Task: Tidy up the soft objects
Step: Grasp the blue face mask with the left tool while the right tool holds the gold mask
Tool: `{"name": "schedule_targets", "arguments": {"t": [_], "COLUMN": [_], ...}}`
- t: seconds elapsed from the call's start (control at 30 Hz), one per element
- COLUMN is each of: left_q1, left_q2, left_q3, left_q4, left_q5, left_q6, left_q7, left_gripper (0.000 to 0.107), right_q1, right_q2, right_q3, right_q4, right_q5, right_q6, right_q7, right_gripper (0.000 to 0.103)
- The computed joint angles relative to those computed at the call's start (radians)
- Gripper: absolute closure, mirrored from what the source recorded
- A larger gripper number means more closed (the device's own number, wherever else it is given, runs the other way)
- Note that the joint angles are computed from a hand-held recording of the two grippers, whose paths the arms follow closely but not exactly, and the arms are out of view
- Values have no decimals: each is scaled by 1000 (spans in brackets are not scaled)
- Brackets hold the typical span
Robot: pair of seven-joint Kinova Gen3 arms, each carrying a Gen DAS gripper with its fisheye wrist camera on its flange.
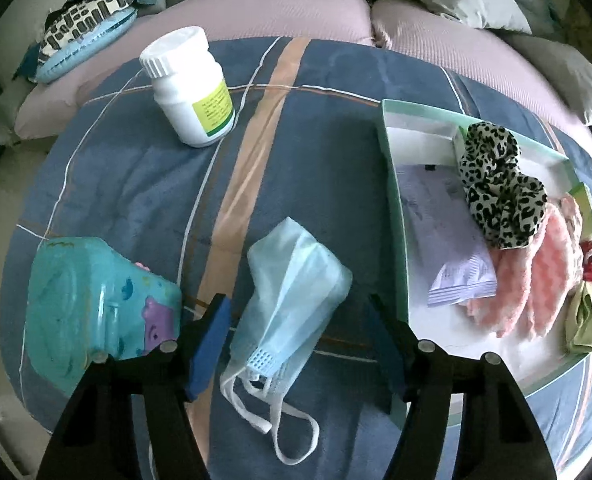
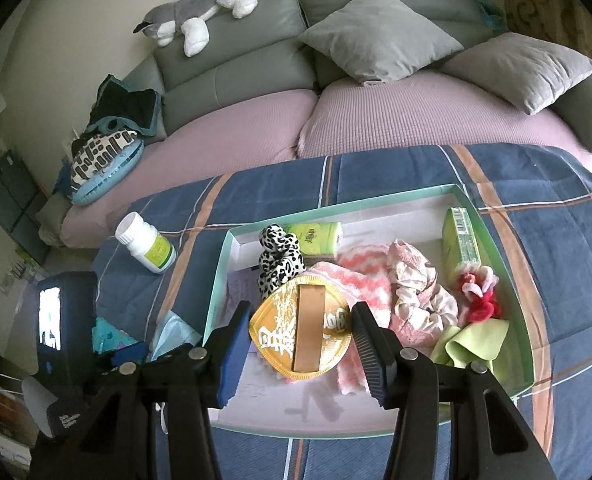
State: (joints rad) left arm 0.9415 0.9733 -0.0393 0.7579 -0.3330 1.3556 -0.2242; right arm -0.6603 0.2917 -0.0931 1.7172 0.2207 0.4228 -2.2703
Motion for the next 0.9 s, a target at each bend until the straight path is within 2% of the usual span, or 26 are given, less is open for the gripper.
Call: {"name": "schedule_targets", "arguments": {"t": [0.1,0.27,0.4,0.6,0.67,0.8,0.9], "left_q1": [-13,-26,-44,-32,-32,-31,-28], "left_q2": [-9,-10,-11,-3,-10,-40,-70], "left_q3": [10,13,22,13,11,12,10], "left_q4": [33,58,91,85,105,155,207], "left_q5": [14,31,49,43,40,39,33], "left_q6": [-46,-65,-107,-107,-124,-165,-202], "left_q7": [-1,9,12,19,27,47,72], "left_gripper": [44,52,52,53,60,66,74], "right_q1": [2,1,1,-5,-3,-9,-10], "right_q2": [1,3,6,10,12,14,16], "right_q3": [-3,-3,-5,-2,-3,3,5], "right_q4": [-1,-4,-9,-9,-11,-12,-15], "right_q5": [-4,-5,-8,-6,-7,-1,1], "right_q6": [0,3,10,13,14,20,25], "right_q7": [2,2,5,-1,0,-10,-17], "right_gripper": [50,50,50,50,50,50,50]}}
